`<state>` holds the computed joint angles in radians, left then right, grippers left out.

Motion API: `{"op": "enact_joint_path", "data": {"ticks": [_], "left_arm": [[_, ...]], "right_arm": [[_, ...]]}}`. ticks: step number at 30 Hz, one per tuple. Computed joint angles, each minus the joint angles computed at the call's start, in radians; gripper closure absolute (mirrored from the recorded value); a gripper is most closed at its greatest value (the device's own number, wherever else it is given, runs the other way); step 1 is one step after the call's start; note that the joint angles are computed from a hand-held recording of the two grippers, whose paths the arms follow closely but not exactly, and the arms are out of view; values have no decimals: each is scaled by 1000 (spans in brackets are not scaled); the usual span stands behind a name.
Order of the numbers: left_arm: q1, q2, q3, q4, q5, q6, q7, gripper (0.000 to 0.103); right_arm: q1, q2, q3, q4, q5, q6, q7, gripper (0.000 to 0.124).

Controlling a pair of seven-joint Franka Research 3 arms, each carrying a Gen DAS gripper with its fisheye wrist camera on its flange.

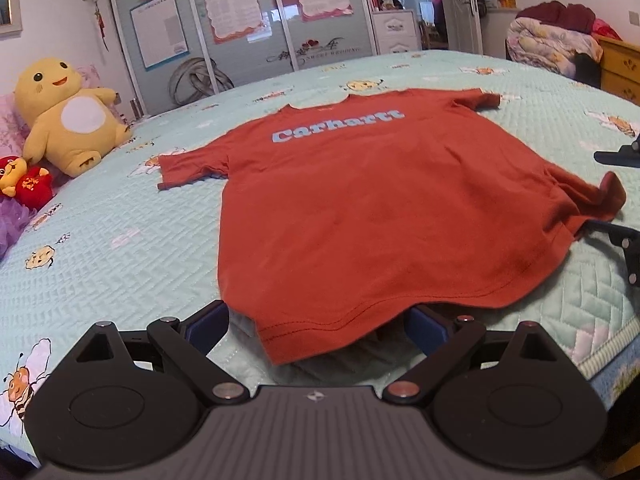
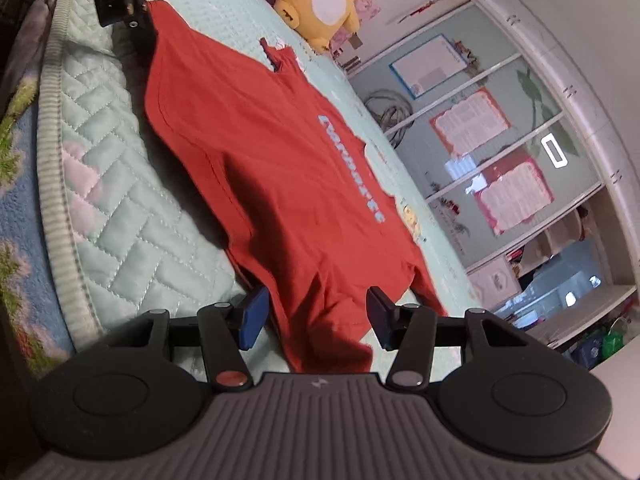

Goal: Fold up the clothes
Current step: 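Grasp the red shirt hem with the right tool, then fold the gripped hem over the shirt body with the right tool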

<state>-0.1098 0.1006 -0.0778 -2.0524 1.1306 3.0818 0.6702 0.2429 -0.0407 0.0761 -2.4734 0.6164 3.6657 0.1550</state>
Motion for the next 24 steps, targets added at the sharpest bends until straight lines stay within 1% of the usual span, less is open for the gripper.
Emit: {"op": "enact_joint_path", "data": {"ticks": [4,9,12,13,14,15,16,17,18,20,21,22,24], "left_arm": [[-6,5,12,16,67,11,-77,5],[1,10,15,21,96,35,-127,6],[2,20,15,24,85,45,-120,6],[4,23,14,24,70,52,-107,7],[8,26,12,21,44,64,-82,9],[14,26,9,15,9,81,-51,15],[24,26,0,4,-45,98,-5,23],[36,25,-12,-9,-107,115,51,27],[44,23,-21,-20,-157,125,93,31],[72,19,-55,-40,-266,138,189,39],[91,17,-78,-49,-322,140,240,46],[110,17,-103,-54,-375,141,289,51],[128,16,-127,-56,-450,145,351,54]], "right_arm": [[2,-2,-2,2,-33,-11,29,70],[9,20,9,32,82,-24,-54,72],[13,25,3,41,99,-39,-60,76],[14,27,2,45,105,-42,-69,80],[16,29,2,53,121,-53,-85,85],[18,31,3,63,146,-65,-107,91],[22,34,5,77,194,-79,-144,108],[26,36,6,90,237,-91,-176,120],[27,32,4,96,256,-104,-184,122],[22,14,-8,82,190,-114,-97,123],[17,5,-13,74,155,-119,-50,123],[12,-4,-17,68,118,-123,-3,124],[2,-20,-27,57,43,-129,91,124]]}}
